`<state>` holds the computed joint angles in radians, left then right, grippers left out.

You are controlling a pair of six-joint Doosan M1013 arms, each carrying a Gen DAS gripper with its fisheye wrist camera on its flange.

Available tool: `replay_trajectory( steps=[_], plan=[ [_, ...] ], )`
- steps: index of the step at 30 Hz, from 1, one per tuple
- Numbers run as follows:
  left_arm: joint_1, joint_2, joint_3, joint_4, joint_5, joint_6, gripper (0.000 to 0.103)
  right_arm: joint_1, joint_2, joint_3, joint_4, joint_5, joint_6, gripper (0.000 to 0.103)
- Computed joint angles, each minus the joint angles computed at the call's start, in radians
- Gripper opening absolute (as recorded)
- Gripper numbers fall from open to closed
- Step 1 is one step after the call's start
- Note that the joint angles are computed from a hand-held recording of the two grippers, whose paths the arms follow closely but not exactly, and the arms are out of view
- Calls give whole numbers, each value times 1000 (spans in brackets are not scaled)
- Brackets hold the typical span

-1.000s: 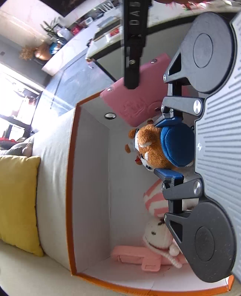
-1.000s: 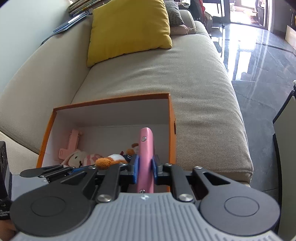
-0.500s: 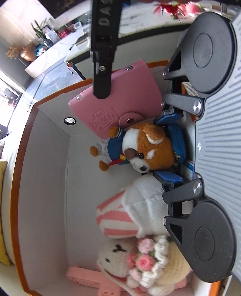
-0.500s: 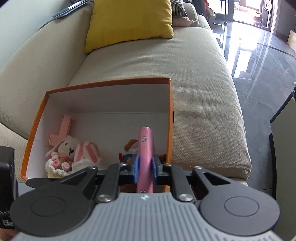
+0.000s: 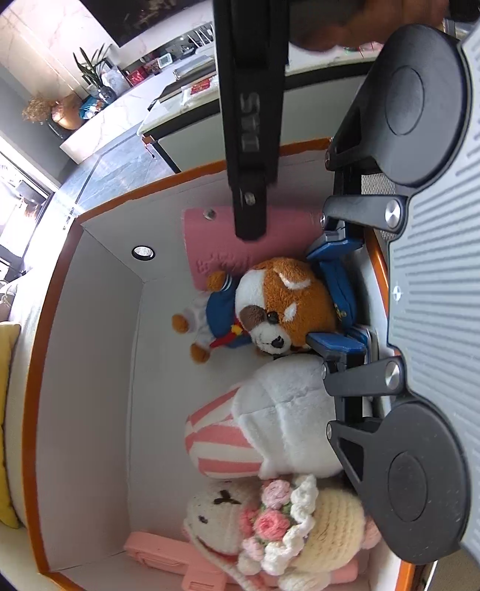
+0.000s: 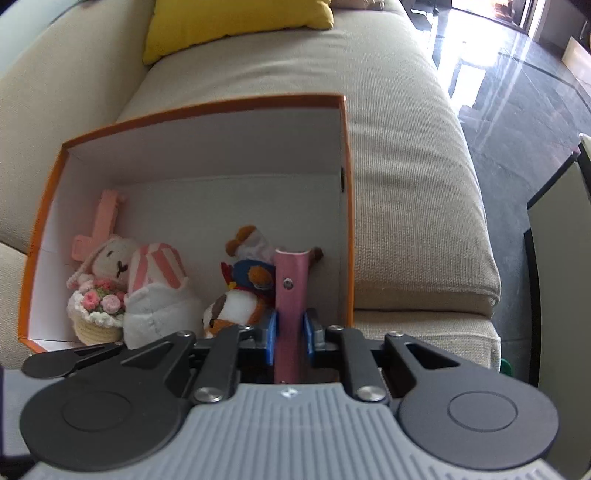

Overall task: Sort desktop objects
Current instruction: 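Lower the duck plush and pink wallet into the shoebox with both grippers, then grasp the round clear compact with the left gripper while the right grasps the PHOTO CARD box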

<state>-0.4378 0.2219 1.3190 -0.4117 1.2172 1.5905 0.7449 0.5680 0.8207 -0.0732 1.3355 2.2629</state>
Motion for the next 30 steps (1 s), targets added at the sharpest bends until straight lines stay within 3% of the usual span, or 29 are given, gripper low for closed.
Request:
replay_trajectory(
  steps=[7, 19, 23, 30],
  plan=[
    [7, -8, 16, -7, -19, -5, 37, 33, 26, -53, -125, 64, 9, 16],
    [3, -34, 46, 7, -64, 3, 36, 38, 105, -175, -145, 212, -93, 15],
    [15, -59, 72, -14, -112, 13, 36, 39, 94, -159, -150, 194, -84, 16],
    [36, -117, 112, -75, -164, 78, 36, 43, 10, -49, -163, 69, -79, 19]
  ],
)
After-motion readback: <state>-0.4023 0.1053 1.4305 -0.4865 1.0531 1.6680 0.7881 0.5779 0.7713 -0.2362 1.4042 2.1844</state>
